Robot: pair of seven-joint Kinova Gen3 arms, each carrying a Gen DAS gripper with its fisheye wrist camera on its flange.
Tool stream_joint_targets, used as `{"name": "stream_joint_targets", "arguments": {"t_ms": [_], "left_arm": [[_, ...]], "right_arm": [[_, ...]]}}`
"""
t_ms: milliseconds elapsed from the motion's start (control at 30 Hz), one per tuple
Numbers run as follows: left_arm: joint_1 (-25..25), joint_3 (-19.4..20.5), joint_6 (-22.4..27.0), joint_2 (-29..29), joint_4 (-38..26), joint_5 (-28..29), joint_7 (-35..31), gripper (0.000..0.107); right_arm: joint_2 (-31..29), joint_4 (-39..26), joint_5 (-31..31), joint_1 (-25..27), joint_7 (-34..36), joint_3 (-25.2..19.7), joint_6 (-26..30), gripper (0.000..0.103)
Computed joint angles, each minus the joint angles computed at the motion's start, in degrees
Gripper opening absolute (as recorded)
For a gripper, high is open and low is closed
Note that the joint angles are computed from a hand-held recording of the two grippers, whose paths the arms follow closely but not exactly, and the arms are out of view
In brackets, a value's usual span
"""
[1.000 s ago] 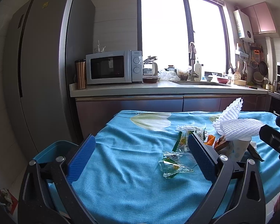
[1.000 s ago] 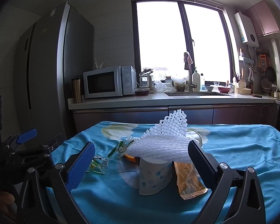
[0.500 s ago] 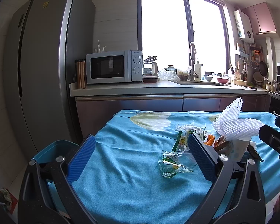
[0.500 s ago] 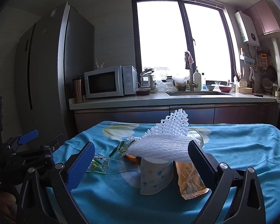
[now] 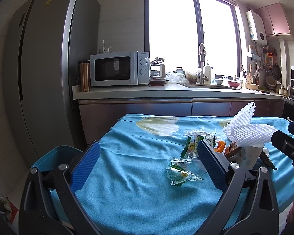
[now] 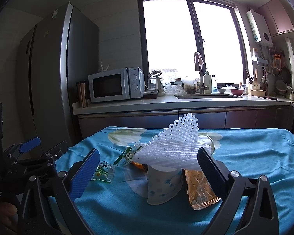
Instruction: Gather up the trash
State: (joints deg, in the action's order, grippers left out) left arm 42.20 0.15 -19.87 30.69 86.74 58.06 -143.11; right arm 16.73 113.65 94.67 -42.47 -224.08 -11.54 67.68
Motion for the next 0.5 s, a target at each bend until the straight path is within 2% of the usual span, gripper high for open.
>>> {"name": "stream_joint_targets", "arguments": {"t_ms": [500], "left_arm": [[0.06,-0.38,1.34,0.41,-0.98,1.52,-1.53,0.097]], "right_arm": [[-0.66,0.66,0.32,0.66,-0.25,-0.12,-0.67,0.096]]}}
